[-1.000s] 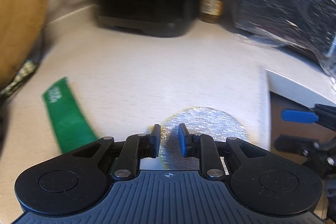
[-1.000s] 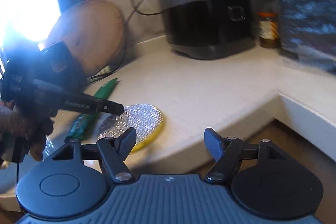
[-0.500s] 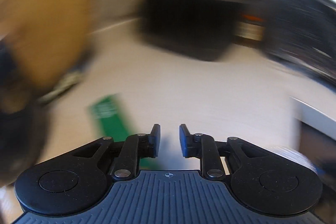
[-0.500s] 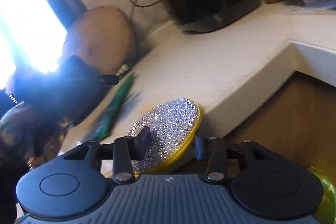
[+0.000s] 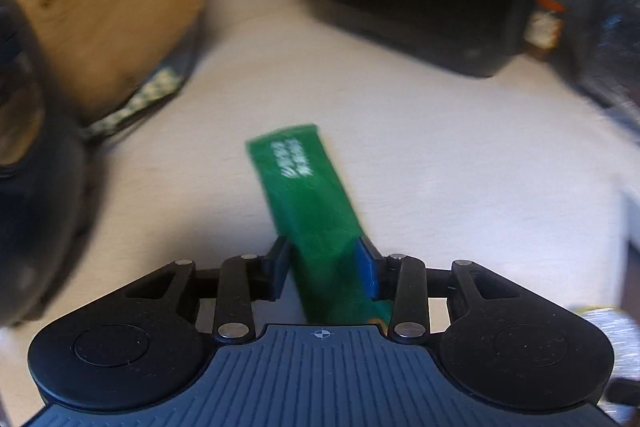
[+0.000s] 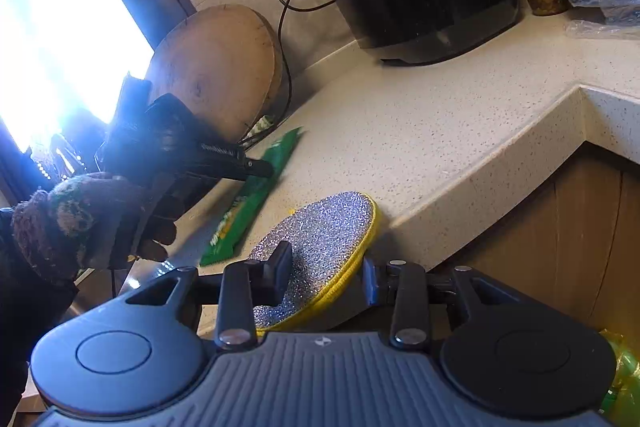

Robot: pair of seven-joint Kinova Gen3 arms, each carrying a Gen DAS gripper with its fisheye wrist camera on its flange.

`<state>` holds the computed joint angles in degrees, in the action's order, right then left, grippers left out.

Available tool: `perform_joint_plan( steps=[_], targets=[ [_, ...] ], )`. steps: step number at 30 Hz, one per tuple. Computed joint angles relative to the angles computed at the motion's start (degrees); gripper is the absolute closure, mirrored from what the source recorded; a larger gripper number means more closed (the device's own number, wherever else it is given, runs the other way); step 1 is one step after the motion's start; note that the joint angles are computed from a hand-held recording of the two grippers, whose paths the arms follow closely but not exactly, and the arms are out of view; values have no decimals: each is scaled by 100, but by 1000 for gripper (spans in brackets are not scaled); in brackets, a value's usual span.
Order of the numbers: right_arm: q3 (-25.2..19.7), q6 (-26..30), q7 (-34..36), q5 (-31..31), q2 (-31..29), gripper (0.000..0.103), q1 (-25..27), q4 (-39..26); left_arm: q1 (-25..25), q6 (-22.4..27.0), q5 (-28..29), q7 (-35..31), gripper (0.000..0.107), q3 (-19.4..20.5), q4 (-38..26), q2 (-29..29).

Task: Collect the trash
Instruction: 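Grasp the round scouring pad with the right tool while the left tool holds the packet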

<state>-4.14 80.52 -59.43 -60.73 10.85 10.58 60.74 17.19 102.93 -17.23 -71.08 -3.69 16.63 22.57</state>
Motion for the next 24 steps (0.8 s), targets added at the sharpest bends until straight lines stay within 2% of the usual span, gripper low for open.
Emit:
perform_joint_plan(
  steps=[3, 7, 9, 11, 13, 16, 18, 21, 24],
  targets=[
    [16, -75, 51, -13, -68, 65, -6, 129, 392, -454, -389, -70, 67, 92, 499, -271],
    [63, -123, 142, -47, -138, 65, -6, 226, 1426, -859, -1319, -667, 66, 8, 1395, -609],
    [91, -173, 227, -41, -193, 65, -20, 279, 1777, -852, -1519, -930, 66, -48, 1661, -657],
    [124, -205, 267, -38, -232, 65, -39, 315, 1703, -721, -1347, -850, 70, 87, 1722, -646],
    [152, -203, 270, -37, -249, 65, -54, 327, 1320, -869, -969, -686, 74, 399, 1810, -770],
    [188, -215, 311, -35, -299, 64, -67, 383, 711, -904, -503, -437, 70, 829, 1699, -795],
    [211, -215, 321, -53, -311, 63, -74, 408, 783, -1013, -642, -304, 70, 668, 1807, -843],
    [222, -200, 215, -37, -280, 58, -112, 373, 1311, -857, -1177, -263, 72, -4, 1641, -648],
    [198, -129, 114, -51, -223, 55, -121, 329, 1215, -594, -1012, -240, 70, -329, 1208, -396]
  ],
)
